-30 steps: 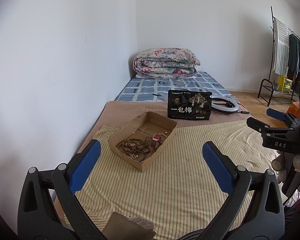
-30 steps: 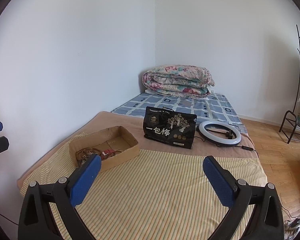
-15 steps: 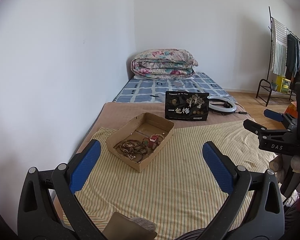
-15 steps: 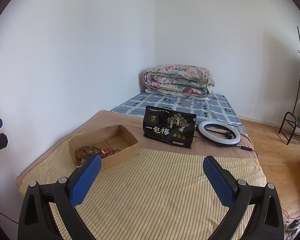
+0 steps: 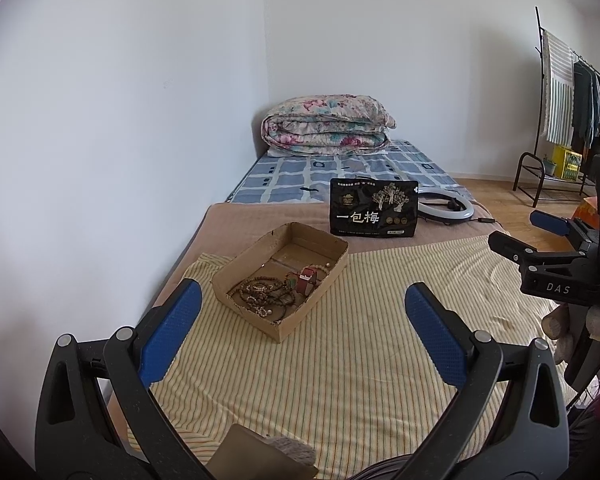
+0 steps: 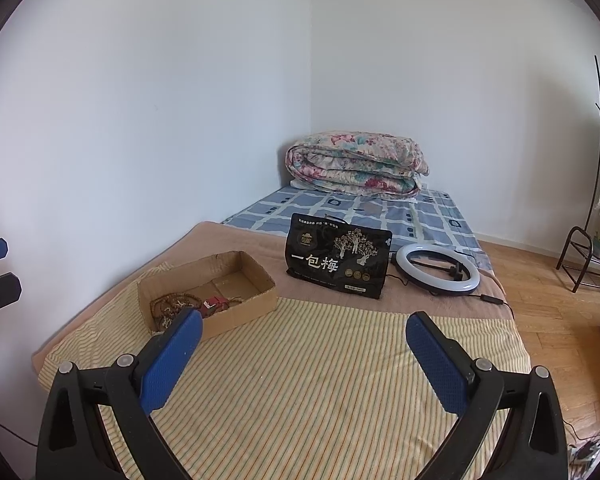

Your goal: Organize jewelry

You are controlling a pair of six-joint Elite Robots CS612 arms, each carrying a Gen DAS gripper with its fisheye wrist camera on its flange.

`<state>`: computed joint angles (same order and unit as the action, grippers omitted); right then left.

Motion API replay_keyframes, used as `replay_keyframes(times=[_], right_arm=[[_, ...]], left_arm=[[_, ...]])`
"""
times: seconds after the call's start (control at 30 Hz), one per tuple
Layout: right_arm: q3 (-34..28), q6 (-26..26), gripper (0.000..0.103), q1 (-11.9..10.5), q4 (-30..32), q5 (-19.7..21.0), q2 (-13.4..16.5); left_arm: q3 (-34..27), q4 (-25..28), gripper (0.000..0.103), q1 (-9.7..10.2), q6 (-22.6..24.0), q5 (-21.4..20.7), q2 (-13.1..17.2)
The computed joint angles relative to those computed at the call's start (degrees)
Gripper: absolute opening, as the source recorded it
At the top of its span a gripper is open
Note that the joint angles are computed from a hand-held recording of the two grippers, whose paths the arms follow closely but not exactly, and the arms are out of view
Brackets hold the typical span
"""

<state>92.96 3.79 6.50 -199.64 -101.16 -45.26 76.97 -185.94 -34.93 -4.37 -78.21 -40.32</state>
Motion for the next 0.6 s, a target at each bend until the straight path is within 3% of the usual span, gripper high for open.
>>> replay_keyframes(times=[0.6], right_arm=[[0.0,0.4,0.103,0.1,0.2,0.1,-0.1]], left_arm=[[-0.2,-1.0,0.103,0.00,-0.7,1.4,0.6]])
